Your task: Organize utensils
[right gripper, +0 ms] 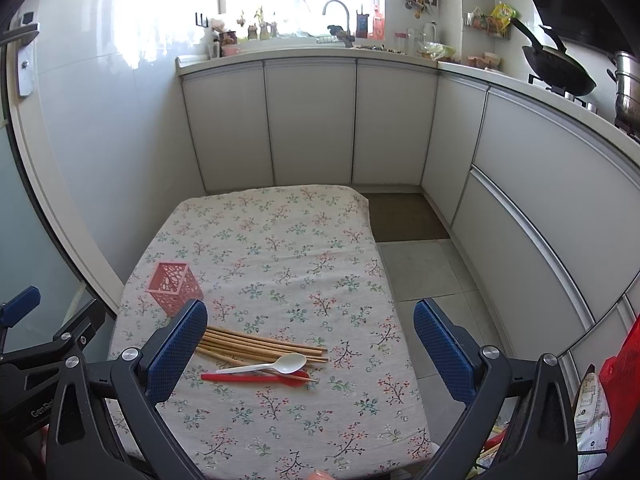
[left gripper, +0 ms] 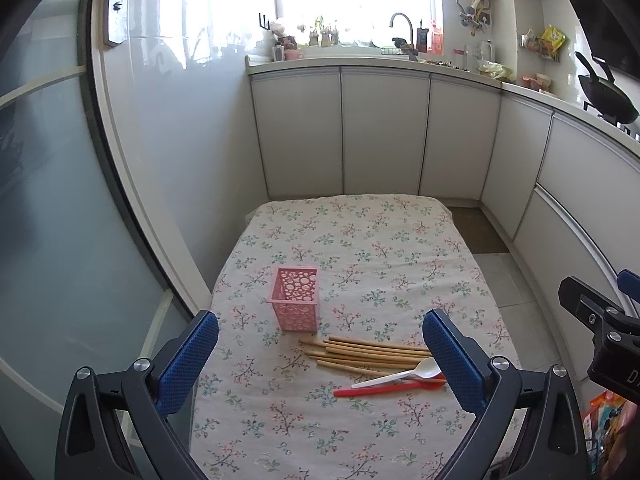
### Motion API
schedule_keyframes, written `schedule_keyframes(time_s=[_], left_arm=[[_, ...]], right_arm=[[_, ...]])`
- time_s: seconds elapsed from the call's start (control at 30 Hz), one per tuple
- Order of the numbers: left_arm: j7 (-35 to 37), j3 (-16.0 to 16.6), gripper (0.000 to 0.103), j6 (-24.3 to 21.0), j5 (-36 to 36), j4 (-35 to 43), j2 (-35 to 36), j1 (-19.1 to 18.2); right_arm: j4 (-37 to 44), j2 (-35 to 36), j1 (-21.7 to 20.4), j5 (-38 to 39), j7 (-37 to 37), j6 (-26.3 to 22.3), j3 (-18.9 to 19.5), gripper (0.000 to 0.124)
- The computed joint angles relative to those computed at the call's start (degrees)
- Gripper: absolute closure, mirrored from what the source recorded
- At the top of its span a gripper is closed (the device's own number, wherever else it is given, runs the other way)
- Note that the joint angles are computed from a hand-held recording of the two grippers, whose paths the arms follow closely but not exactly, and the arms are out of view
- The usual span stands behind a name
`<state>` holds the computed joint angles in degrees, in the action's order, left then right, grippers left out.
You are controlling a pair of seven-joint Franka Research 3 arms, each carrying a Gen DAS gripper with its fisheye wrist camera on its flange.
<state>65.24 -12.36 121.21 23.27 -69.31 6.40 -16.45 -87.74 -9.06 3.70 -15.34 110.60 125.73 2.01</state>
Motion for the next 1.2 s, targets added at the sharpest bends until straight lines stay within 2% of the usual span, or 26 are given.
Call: schedule_keyframes(time_s=[1.2], left_arm=[[-0.6, 0.1, 0.000, 1.5, 1.0, -2.0, -0.9, 0.4]], right_arm=[[-0.6, 0.0, 0.2, -0.5, -0.1, 0.3, 0.2, 0.021]])
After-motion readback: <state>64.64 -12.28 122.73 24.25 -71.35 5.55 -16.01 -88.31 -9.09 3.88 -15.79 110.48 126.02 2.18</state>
